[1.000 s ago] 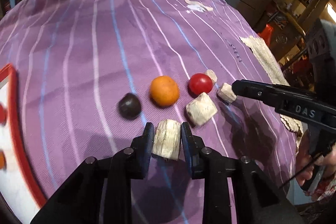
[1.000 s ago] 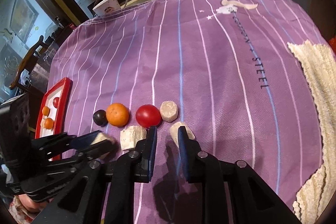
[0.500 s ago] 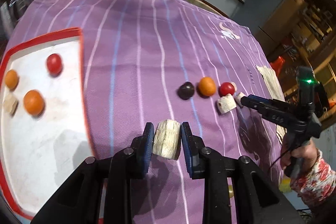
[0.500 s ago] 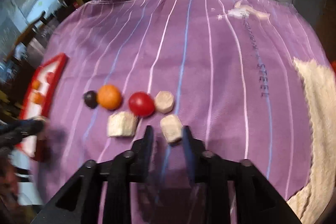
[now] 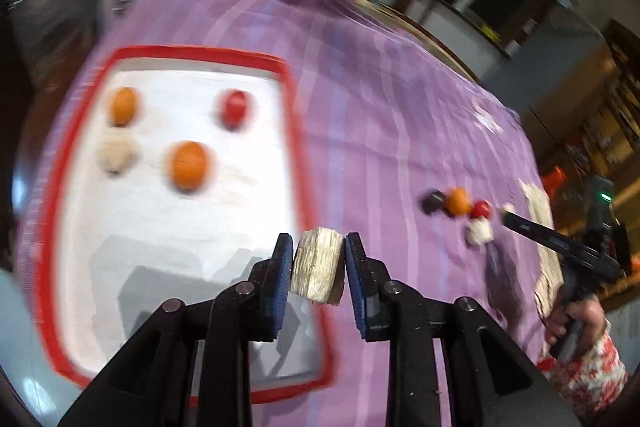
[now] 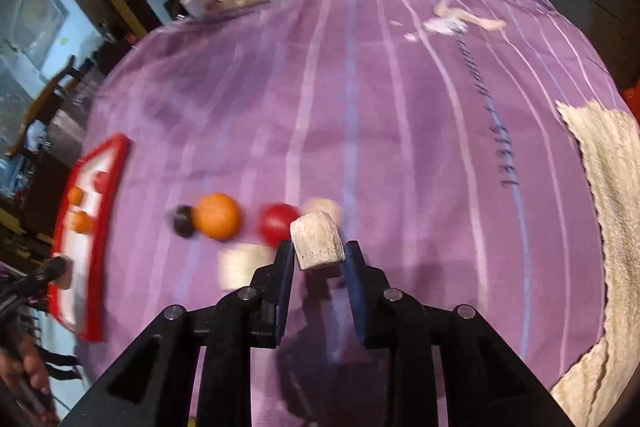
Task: Organize fruits
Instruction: 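Carry both white blocks into the tray and open both tools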
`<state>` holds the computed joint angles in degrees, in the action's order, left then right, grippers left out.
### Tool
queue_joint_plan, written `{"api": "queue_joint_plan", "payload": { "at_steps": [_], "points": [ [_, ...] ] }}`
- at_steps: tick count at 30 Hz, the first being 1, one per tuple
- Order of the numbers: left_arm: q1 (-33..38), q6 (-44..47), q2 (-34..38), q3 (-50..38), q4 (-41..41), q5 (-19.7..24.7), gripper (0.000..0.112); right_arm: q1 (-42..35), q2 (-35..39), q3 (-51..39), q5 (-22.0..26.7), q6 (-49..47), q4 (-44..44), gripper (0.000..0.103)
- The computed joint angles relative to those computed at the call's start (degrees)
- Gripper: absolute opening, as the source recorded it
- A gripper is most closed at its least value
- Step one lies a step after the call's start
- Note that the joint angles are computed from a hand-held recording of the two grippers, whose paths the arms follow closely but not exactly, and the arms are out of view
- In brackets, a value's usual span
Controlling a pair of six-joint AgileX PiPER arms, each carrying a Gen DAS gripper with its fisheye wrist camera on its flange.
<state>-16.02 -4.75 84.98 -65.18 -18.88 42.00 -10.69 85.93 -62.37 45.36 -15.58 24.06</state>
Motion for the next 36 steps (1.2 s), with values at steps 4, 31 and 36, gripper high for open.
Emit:
{"api": "queue_joint_plan", "payload": {
  "at_steps": [4,31,36],
  "points": [
    [7.16,0.93,-0.49,-0.32,2.17,2.75,0.026,5.87,1.76,-4.63,3.78,1.11,6.45,0.028],
    [22.72,5.04,1.3,-6.46,-0.33,10.18,0.06,42.32,27.02,-34.19,1.42,23.94,-5.18,0.041],
    [20.09,3.1,1.15,-8.29,-0.71,10.63,0.06,39.27,19.41,-25.67,-2.0,23.82,-3.1,0.048]
  ]
}}
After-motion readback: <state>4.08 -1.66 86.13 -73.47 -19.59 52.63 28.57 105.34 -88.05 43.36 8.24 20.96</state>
